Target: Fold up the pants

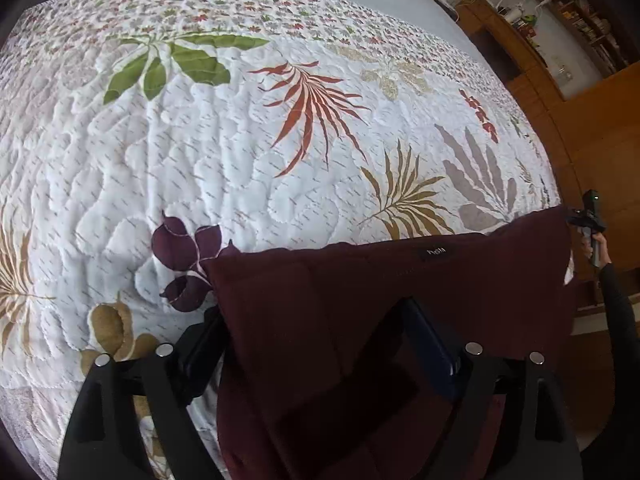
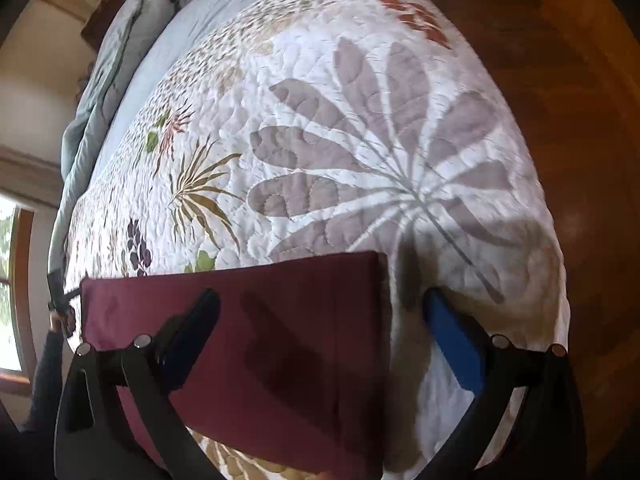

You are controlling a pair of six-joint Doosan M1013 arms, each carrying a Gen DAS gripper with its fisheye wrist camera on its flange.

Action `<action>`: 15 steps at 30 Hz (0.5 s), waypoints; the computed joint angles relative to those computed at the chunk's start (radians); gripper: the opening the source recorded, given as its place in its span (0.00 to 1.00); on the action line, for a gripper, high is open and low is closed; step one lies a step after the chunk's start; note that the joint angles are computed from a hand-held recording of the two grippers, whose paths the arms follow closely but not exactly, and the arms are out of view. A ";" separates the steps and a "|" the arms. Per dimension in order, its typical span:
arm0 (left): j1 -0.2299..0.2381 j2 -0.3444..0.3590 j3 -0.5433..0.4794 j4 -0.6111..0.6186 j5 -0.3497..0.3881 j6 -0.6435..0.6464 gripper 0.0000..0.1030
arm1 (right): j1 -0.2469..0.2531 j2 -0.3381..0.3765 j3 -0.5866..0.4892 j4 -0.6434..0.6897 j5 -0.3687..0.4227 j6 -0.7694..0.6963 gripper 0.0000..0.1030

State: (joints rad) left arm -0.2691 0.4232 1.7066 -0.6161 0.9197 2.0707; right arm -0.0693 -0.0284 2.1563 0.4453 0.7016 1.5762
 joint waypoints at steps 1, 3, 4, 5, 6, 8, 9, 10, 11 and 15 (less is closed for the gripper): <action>-0.001 -0.002 0.001 0.003 -0.006 -0.006 0.81 | -0.005 0.000 0.003 0.023 -0.001 -0.029 0.98; -0.006 -0.009 0.005 0.028 -0.026 -0.036 0.71 | -0.014 -0.002 0.007 0.070 0.003 -0.084 0.97; -0.009 -0.014 0.007 0.051 -0.038 -0.058 0.59 | -0.017 0.001 0.004 0.077 0.006 -0.095 0.96; -0.007 -0.017 0.008 0.049 -0.039 -0.060 0.43 | -0.017 0.003 0.003 0.099 0.014 -0.125 0.86; -0.002 -0.020 0.010 0.040 -0.039 -0.065 0.34 | -0.017 0.011 -0.005 0.105 0.023 -0.135 0.71; -0.003 -0.026 0.014 0.047 -0.047 -0.079 0.24 | -0.013 0.017 -0.016 0.063 0.031 -0.096 0.53; -0.007 -0.031 0.017 0.055 -0.059 -0.090 0.23 | -0.013 0.014 -0.015 0.054 0.031 -0.089 0.25; -0.005 -0.036 0.022 0.037 -0.071 -0.091 0.21 | -0.017 0.009 -0.013 0.060 0.032 -0.090 0.24; -0.003 -0.041 0.028 0.021 -0.081 -0.091 0.20 | -0.019 -0.001 -0.007 0.069 0.029 -0.095 0.23; -0.001 -0.085 0.066 -0.021 -0.149 -0.079 0.19 | 0.015 -0.044 -0.004 -0.013 0.004 -0.026 0.22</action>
